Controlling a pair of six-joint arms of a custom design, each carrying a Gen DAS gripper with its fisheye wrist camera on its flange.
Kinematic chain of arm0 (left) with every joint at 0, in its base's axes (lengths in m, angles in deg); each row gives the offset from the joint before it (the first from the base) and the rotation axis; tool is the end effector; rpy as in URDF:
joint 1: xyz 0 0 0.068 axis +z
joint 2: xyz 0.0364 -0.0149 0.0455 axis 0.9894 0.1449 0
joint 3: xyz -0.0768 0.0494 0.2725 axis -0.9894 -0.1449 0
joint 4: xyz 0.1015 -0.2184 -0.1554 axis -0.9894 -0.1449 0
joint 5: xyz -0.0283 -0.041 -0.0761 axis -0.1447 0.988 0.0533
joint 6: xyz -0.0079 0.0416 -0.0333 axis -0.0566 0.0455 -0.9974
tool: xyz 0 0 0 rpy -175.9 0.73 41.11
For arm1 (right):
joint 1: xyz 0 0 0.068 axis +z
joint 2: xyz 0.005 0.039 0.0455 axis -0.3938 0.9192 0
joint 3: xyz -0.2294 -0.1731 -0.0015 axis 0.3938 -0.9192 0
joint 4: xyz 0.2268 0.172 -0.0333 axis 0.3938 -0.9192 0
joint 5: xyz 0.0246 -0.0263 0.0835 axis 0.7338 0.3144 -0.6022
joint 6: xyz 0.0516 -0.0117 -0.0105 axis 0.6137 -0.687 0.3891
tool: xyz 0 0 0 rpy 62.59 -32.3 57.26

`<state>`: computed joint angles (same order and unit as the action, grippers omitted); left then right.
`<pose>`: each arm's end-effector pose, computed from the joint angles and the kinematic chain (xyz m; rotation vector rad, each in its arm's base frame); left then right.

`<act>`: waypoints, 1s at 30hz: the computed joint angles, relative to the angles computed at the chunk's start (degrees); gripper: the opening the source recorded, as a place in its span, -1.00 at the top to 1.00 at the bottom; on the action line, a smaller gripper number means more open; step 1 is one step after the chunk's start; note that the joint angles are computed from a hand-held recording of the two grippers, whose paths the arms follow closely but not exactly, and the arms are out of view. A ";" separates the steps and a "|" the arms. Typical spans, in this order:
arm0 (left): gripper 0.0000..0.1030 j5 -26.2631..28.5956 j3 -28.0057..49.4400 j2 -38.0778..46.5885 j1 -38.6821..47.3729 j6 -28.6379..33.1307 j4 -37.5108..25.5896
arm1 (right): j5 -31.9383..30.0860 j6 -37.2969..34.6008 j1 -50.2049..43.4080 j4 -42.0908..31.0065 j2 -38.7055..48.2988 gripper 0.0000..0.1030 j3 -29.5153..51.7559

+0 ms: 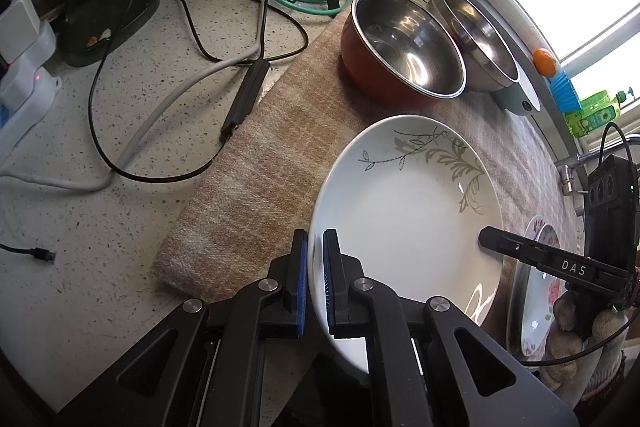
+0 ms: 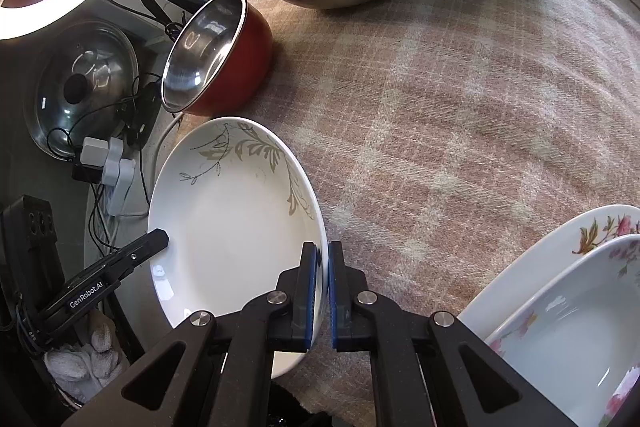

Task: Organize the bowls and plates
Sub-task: 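Lift the leaf-patterned plate with both tools toward the floral plate stack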

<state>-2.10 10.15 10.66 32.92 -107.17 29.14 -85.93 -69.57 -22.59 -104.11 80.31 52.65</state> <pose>0.1895 -0.2171 0.1361 -0.0229 2.8179 -0.4966 0.2212 0.0175 0.1263 0.0914 2.9026 0.6633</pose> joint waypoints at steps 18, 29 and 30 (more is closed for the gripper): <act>0.89 -1.00 6.65 -0.10 -2.84 2.73 -1.88 | -2.59 -4.99 -10.47 -10.51 -10.40 0.90 0.19; 0.89 0.11 12.24 3.02 -4.87 5.07 -2.15 | -3.92 -10.90 -20.33 -18.02 -15.65 0.90 0.73; 0.89 0.16 12.86 3.46 -5.18 5.37 -2.15 | -3.98 -11.72 -21.47 -18.77 -16.10 0.90 0.80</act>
<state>-1.95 23.01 14.12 27.74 -101.79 26.99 -89.92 -81.29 -44.05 -122.88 64.21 53.44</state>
